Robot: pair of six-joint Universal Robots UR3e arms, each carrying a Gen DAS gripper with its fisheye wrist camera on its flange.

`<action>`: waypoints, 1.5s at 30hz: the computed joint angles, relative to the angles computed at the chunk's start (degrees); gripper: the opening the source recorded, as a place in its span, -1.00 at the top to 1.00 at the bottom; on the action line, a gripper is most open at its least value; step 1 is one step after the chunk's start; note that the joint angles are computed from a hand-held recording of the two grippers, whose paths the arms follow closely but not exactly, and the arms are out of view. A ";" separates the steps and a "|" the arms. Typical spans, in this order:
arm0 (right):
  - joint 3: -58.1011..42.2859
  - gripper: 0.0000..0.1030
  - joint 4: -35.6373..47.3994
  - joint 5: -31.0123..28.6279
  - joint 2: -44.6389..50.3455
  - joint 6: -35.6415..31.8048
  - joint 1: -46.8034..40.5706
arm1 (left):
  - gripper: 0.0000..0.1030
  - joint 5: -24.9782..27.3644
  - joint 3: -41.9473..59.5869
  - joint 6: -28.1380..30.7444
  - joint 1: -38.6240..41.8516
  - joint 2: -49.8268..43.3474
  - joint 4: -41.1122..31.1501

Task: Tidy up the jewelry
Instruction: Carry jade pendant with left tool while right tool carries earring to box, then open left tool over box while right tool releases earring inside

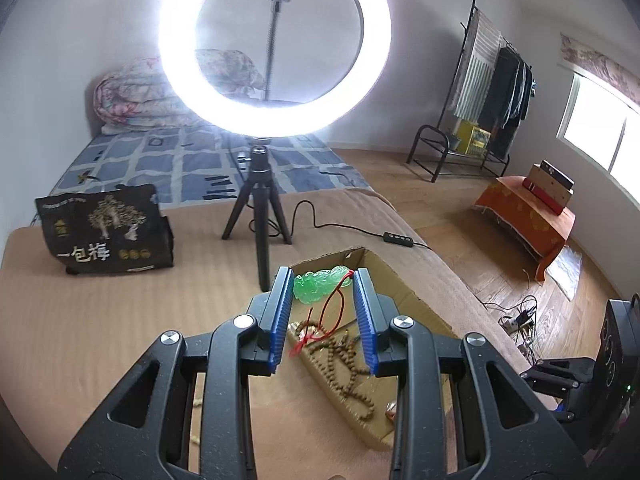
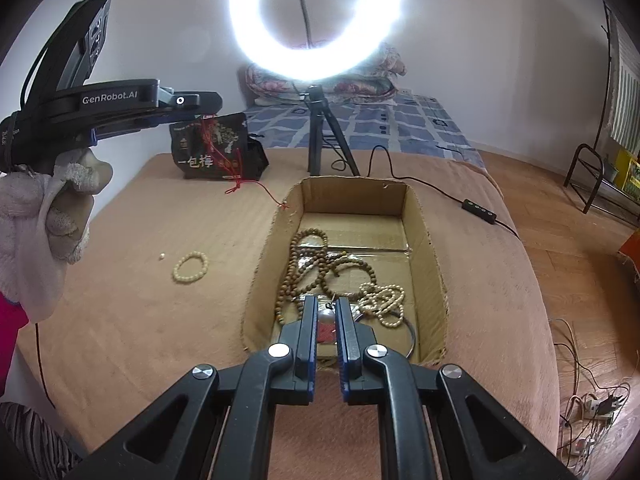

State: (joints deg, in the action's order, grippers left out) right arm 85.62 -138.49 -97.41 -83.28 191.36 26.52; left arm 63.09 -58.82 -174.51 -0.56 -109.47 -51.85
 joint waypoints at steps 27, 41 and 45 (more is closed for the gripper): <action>-4.51 0.87 0.05 5.30 8.26 -1.12 -6.83 | 0.41 8.29 38.62 -3.26 -9.56 -27.19 -14.41; -5.10 -0.35 -1.01 1.79 8.70 -0.79 -5.03 | -0.01 8.34 35.14 -3.85 -8.85 -25.22 -14.68; -5.73 -0.56 -0.49 0.54 8.78 -0.77 -4.09 | -0.05 8.70 31.86 -3.67 -8.56 -23.37 -13.00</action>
State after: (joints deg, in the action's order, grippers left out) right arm 79.89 -138.97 -96.87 -74.49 190.59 22.42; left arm 71.79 -26.96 -178.19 -9.12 -132.84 -64.85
